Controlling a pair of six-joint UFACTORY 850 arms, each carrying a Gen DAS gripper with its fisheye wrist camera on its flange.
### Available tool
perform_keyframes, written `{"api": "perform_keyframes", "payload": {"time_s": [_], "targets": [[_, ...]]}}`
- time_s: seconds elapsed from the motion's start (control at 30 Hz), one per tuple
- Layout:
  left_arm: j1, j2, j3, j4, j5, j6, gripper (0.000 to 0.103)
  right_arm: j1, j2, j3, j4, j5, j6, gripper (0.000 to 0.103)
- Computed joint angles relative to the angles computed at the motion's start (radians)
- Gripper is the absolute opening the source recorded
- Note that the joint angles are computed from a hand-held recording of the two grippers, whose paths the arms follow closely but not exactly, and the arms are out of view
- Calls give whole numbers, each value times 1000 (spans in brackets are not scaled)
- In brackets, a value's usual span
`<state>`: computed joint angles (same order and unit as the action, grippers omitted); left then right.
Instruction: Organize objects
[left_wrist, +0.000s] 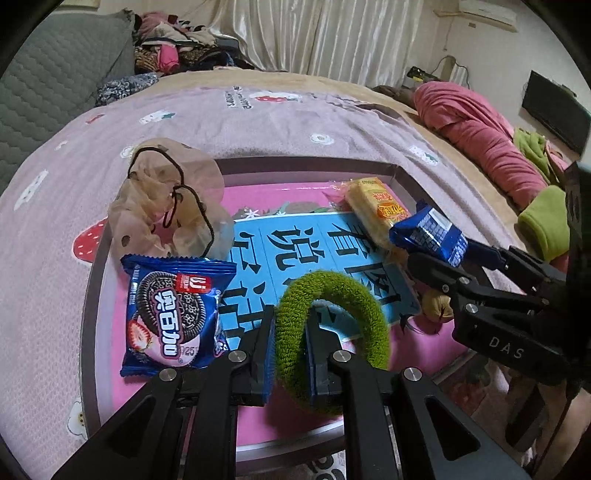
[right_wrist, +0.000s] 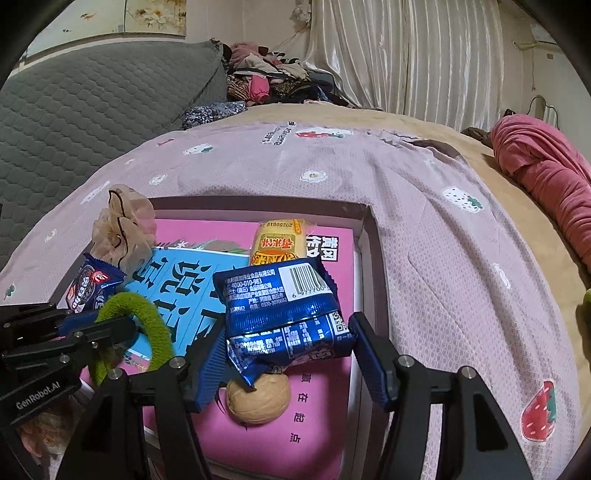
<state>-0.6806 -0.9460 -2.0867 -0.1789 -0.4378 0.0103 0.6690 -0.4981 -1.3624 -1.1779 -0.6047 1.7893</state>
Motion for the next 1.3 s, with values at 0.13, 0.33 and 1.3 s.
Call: {"api": "perform_keyframes", "payload": {"time_s": [0.13,0.33,1.3], "targets": [[0,3,3,16,-7,-14,14,-1,1,2,7,5,-6,65],[-1,7,11,21,-8,-16,22,1,2,1,15,0,-18,67],[4,91,109,-45,65,30,57,37,29,8,-2,-67,15,79]]}}
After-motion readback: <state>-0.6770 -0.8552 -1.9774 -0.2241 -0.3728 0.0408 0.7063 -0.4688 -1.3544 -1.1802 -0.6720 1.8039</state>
